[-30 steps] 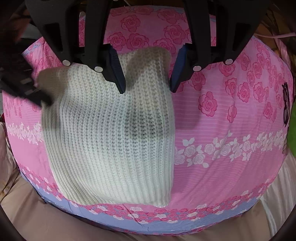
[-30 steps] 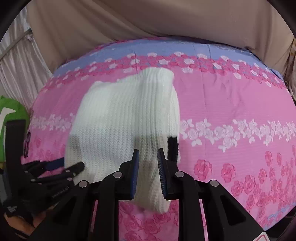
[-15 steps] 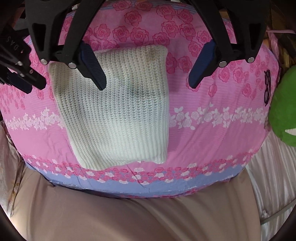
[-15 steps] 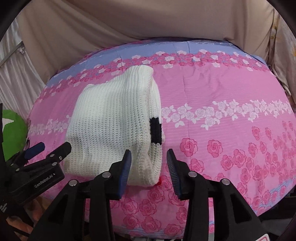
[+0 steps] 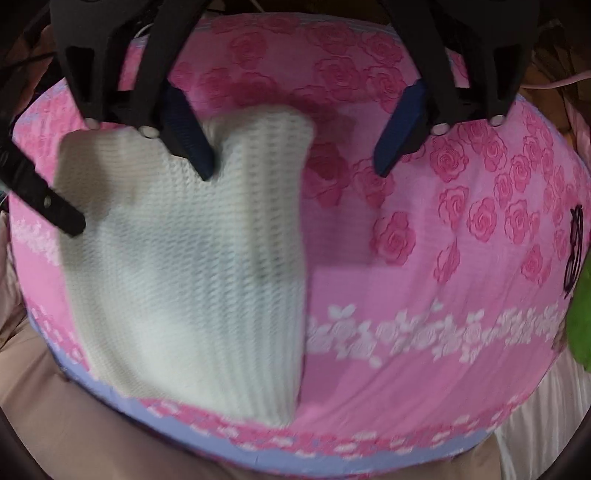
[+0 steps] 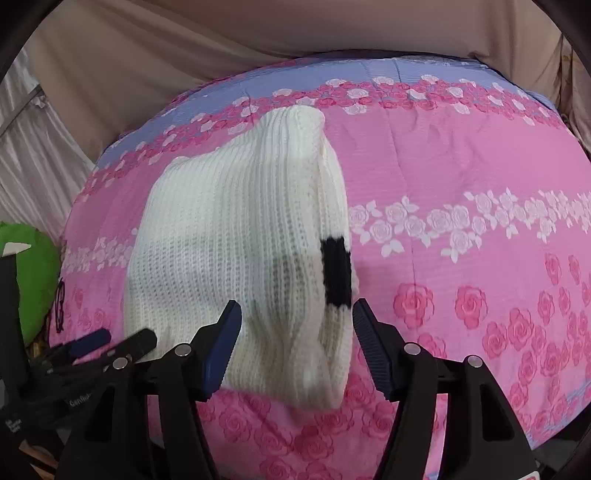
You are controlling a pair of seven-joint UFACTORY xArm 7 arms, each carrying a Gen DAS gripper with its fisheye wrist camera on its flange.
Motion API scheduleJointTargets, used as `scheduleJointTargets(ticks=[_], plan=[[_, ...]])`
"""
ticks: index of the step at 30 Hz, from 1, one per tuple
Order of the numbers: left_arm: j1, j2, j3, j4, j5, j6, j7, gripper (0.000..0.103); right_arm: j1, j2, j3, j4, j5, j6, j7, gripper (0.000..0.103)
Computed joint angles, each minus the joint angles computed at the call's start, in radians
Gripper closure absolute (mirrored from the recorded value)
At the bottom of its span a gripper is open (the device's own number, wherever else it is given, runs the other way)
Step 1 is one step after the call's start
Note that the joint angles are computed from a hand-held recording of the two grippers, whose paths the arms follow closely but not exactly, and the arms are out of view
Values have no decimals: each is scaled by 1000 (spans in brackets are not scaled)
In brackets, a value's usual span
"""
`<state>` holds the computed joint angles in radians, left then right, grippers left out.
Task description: Fold small clothes
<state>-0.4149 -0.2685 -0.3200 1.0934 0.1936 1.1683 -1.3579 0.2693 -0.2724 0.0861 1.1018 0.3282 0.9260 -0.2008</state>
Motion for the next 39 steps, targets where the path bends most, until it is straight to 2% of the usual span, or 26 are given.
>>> scheduleJointTargets(ticks=[1, 2, 3, 4, 6, 7, 9, 11, 12, 13, 15, 17, 19, 20, 24, 26, 29, 39], plan=[[-2, -8, 9, -21, -19, -18, 9, 25, 5, 41, 5, 28, -9, 20, -9, 46], [-2, -21, 12, -42, -28, -40, 4, 26, 6, 74, 14, 49, -29, 36, -7, 56], [1, -24, 9, -42, -25, -38, 3, 27, 7, 86, 17, 60, -29, 41, -8, 76], [2, -21, 5, -34, -18, -28, 7, 27, 9, 85, 8, 79, 10, 56, -19, 82], [4, -8, -6, -11, 7, 4, 19, 27, 12, 35, -14, 87, 113, 48, -52, 83], [3, 0, -7, -2, 14, 15, 27, 27, 13, 10, -17, 82, 130, 36, -66, 83], [1, 21, -9, 14, 23, 40, 30, 27, 6, -28, -6, 39, 93, -7, -70, 83], [-1, 27, 0, 11, 17, 34, 30, 25, -16, 13, 20, -1, -24, 16, -26, 82], [-2, 30, -1, 14, 19, 39, 23, 25, -32, 35, 31, -38, -37, 10, -36, 81], [-4, 36, -4, 27, 26, 53, 18, 25, -12, 15, 5, -67, -9, -27, -66, 80], [-11, 55, -12, 57, 50, 72, 12, 25, -11, -13, 5, -47, -24, 10, -40, 76], [-24, 67, -27, 89, 82, 94, -17, 23, -18, -73, 7, -42, -35, 6, 3, 67], [-34, 63, -33, 115, 109, 96, -44, 21, -33, -141, 13, -72, -75, -36, 41, 43], [-39, 61, -42, 123, 139, 84, -59, 21, -43, -173, 19, -92, -102, -54, 67, 40], [-62, 108, -72, 211, 266, 146, -84, 18, -63, -232, 23, -142, -196, -68, 98, 38], [-79, 123, -73, 238, 292, 158, -102, 18, -60, -243, 11, -159, -208, -57, 94, 37], [-98, 131, -64, 248, 304, 163, -110, 18, -54, -247, 6, -172, -213, -36, 92, 37], [-148, 164, -53, 282, 327, 228, -128, 18, -37, -284, 29, -222, -239, -52, 125, 34]])
